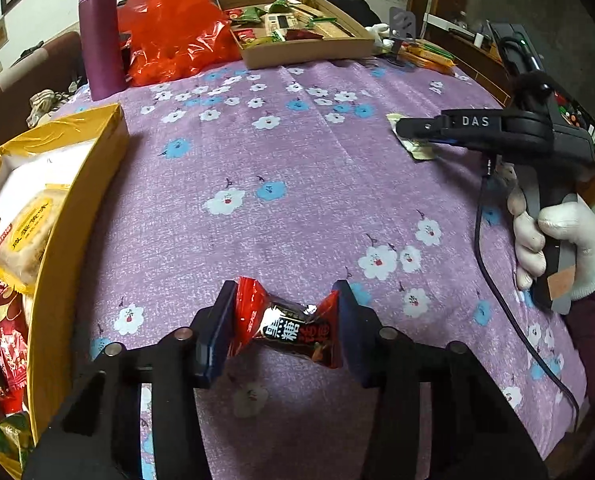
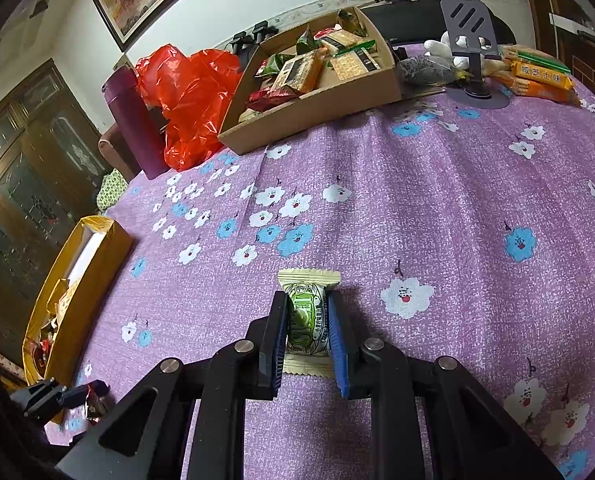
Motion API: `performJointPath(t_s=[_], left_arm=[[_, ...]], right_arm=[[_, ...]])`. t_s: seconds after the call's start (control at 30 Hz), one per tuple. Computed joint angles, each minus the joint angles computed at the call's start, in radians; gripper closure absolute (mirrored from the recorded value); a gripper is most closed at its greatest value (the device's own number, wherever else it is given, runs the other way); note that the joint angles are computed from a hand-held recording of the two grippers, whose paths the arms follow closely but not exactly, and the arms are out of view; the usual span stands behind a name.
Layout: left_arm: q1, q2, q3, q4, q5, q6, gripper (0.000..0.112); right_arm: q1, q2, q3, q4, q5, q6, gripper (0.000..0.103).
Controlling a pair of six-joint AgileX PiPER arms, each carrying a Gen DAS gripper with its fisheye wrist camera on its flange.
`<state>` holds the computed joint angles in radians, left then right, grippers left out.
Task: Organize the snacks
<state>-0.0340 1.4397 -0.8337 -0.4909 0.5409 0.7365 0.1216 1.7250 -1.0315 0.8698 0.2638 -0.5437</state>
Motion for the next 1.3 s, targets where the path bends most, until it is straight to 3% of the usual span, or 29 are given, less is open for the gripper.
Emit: performJointPath(t_s=[0.23,0.3,0.4,0.5,0.7,0.87,1.17,1.3], left_arm=[[0.093,-0.032,0.001,-0.178,0.074,0.158,0.072],[0.127,-0.039,-0.01,-0.21,0.097,0.182,0.072],[0.223,-0.052,-0.035,-0.275,0.155,0.233,0.072],[0.348,-0.07,-0.071,-0.312,0.204,0.272,0.072],[0.591,-0.024,-0.168,-0.373,0.263,0.342,0.072],[0.722,0.088,-0.278,-0.383,0.321,0.348,0.072],[0.804,0.222,-0.378,-0.405,0.349,0.327,0.07],[0.842,0.256,-0.398,-0.429,0.387,0.309,0.062]], right_arm=[[0.067,-0.032,0.023,-0.264,-0.083,0.219,0.084],[0.075,-0.043,0.034,-0.245,-0.092,0.193,0.084],[0.084,-0.059,0.046,-0.096,-0.087,0.043,0.084],[0.11,-0.07,0.038,-0.198,-0.084,0.151,0.084],[0.191,-0.076,-0.029,-0.211,0.006,0.219,0.085],[0.313,0.012,-0.221,-0.318,0.117,0.371,0.085],[0.48,0.272,-0.648,-0.402,0.285,0.543,0.085],[0.539,0.376,-0.81,-0.458,0.349,0.608,0.085]])
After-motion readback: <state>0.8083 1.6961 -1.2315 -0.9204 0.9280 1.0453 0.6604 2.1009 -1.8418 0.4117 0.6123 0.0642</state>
